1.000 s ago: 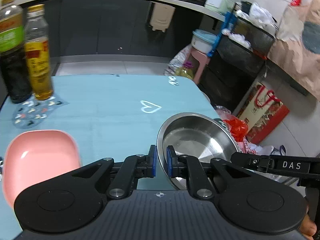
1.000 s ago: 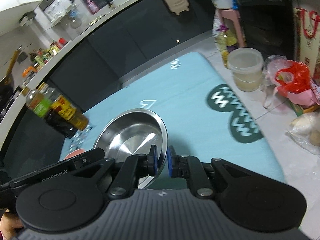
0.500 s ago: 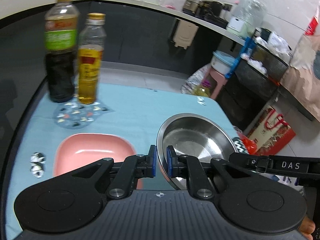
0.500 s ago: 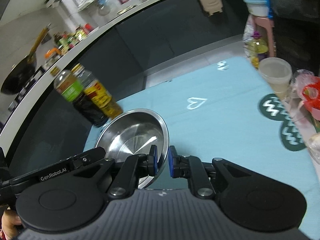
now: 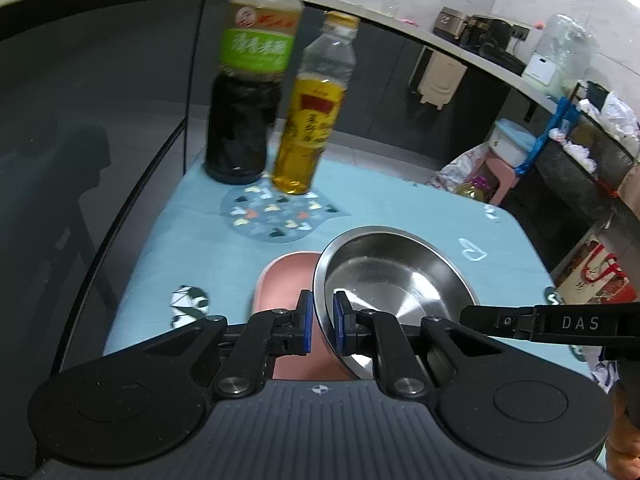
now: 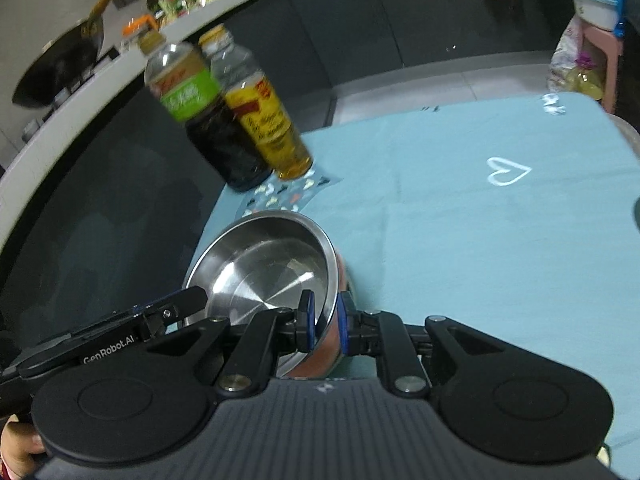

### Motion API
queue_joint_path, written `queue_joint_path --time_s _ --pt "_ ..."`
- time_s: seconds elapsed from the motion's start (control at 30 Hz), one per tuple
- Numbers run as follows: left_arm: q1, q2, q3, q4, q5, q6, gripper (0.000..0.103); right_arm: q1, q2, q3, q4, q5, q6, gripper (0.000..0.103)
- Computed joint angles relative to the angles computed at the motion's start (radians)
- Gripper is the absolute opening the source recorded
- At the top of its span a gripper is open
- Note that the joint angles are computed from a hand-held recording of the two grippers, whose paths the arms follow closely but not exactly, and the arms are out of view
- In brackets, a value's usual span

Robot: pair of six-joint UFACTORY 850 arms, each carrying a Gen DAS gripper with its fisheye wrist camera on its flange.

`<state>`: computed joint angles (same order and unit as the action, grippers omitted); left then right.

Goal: Organize plates and bowls
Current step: 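Carry the steel bowl with both grippers and lower it into the pink dish, then open both grippers to release the steel bowl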

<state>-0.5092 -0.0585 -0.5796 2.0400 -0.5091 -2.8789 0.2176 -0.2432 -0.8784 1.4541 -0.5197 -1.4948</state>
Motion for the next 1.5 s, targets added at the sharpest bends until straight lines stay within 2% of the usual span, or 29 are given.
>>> queue_joint_path --time_s 0.27,0.73,1.0,1.1,1.17,1.23,1.3,1.5 --pt "0.047 -0.043 0.008 0.097 0.033 -0.087 0.01 0.048 -0.055 -0.037 -0.073 0.051 0.079 0.011" --pt "0.067 -0.066 0.007 0.159 0.056 -0.136 0.01 0.067 -0.073 -0.049 -0.089 0.085 0.091 0.011" --pt "0.054 -0.053 0.009 0.111 0.042 -0.085 0.015 0.058 -0.066 -0.044 -0.072 0.083 0.081 0.011" --pt "0.037 -0.037 0.013 0.028 0.011 -0.014 0.02 0.05 -0.056 -0.037 -0.062 0.077 0.069 0.011" --pt "0.028 -0.02 0.026 0.009 -0.017 -0.009 0.025 0.043 -0.051 -0.034 -0.065 0.074 0.072 0.013" --pt "0.028 -0.004 0.042 0.024 -0.027 -0.035 0.031 0.033 -0.048 -0.032 -0.063 0.067 0.078 0.029" --pt "0.031 0.001 0.05 0.03 -0.028 -0.048 0.035 0.026 -0.048 -0.029 -0.052 0.067 0.083 0.035" --pt "0.052 -0.014 0.061 0.061 0.017 -0.133 0.035 0.019 -0.059 -0.033 -0.116 0.051 0.148 0.035"
